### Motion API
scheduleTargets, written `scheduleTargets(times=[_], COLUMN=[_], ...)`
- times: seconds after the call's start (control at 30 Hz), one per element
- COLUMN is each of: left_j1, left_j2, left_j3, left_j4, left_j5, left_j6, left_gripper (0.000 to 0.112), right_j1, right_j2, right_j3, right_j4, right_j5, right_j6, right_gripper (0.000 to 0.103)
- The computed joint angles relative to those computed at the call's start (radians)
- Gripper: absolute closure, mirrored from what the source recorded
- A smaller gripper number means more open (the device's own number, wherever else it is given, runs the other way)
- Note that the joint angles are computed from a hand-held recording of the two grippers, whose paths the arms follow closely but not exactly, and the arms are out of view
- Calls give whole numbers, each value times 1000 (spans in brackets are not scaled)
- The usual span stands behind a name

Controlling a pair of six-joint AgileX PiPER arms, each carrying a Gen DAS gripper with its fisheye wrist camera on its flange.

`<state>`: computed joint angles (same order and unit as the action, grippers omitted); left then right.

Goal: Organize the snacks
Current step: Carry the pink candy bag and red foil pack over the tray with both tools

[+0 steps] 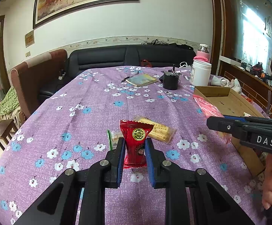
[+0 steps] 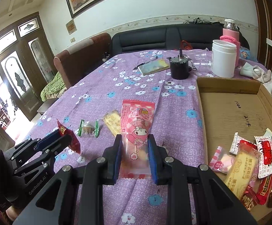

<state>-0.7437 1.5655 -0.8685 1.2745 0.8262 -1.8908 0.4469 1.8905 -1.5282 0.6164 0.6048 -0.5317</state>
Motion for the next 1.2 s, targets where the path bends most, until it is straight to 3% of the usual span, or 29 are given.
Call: scheduleTargets(times=[0.17,0.47,0.6,0.8,0.87,1.03,1.2], left_j1=[1,14,43,47,30,13,36], left_j2=[0,-74,-98,-96,-83,-7,150], left_j3=[1,67,85,42,-5,-187,-430], left_j4=[6,98,127,54,-4,-187,-501], left_j5=[-4,-98,-178,-249,-261,-323,-413], left_j6=[-5,-107,-144,-90,-24,199,519], left_gripper=[90,90,90,91,91,91,91], right_j1=[-13,-87,-116,-245,-286,-343,-373], right_j2=[-5,-17,-21,48,83,131,166], right_j3=[-2,-18,-34,-149,-201,-265,-304], right_j4=[5,27,-80,-112,-99,-149,-181], right_j5=[2,8,-22,67,125,172,206], right_j6=[3,42,144,257,248,276,302], right_gripper=[78,78,78,78,78,78,78])
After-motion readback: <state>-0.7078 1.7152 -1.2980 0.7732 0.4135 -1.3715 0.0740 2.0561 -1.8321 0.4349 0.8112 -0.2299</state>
